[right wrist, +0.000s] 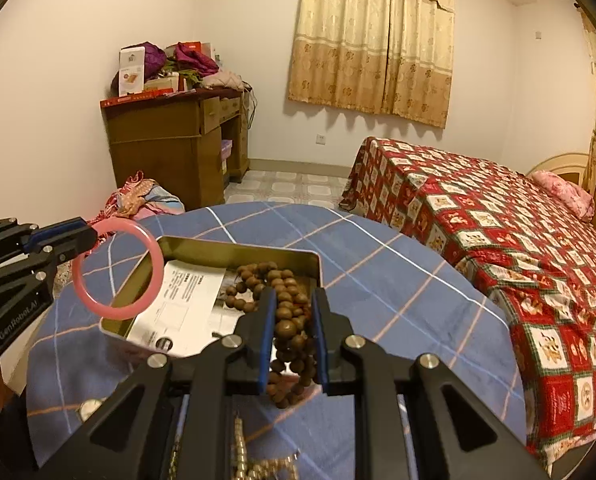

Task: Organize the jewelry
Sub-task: 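Carry both items over the tin while the left gripper releases the bangle inside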

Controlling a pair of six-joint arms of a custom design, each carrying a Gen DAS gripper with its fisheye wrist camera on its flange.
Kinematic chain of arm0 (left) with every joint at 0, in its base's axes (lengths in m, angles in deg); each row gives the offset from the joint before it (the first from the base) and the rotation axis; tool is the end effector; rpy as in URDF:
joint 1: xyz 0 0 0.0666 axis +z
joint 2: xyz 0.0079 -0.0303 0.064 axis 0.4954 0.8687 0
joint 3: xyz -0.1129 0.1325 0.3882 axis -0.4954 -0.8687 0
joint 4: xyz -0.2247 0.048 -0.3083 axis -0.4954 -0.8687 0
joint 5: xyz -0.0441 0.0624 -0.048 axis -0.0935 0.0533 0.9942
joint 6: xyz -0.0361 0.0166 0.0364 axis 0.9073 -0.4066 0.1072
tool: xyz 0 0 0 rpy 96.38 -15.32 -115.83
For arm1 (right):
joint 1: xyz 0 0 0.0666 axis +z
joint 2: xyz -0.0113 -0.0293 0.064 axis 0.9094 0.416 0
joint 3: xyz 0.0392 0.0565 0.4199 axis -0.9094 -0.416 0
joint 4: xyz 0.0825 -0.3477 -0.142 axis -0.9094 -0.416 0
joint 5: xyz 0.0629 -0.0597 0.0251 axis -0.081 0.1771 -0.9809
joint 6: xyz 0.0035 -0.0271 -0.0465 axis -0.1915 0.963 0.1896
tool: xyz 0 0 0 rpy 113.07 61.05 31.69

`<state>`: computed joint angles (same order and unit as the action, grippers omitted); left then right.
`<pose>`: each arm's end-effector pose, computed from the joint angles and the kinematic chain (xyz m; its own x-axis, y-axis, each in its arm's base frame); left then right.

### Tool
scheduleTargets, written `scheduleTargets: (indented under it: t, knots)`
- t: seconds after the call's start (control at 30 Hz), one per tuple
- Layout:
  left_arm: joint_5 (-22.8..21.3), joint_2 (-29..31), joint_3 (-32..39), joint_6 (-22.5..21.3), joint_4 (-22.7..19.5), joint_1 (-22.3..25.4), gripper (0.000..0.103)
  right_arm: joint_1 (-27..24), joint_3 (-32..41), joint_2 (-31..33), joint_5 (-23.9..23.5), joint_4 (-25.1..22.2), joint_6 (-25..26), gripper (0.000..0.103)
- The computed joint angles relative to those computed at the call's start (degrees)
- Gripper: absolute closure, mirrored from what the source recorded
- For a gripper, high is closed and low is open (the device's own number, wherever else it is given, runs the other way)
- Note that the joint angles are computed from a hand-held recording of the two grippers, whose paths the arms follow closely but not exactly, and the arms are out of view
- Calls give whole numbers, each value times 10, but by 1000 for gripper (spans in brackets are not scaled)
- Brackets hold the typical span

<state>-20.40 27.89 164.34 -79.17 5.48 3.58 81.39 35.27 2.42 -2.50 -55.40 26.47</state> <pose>0.4723 -0.2220 0.5654 -0.4572 0.2989 -0.8376 0.2621 0.9453 0.1943 0.4505 0.1215 0.5616 -0.5404 -0.0998 -0.8355 -0.0948 0.9938 -0.0574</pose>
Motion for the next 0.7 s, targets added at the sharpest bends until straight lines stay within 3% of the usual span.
scheduleTargets:
  t: [0.7]
  knots:
    - [-33, 72, 33, -26, -14, 7, 93, 13, 57, 79, 35, -42, -14, 82]
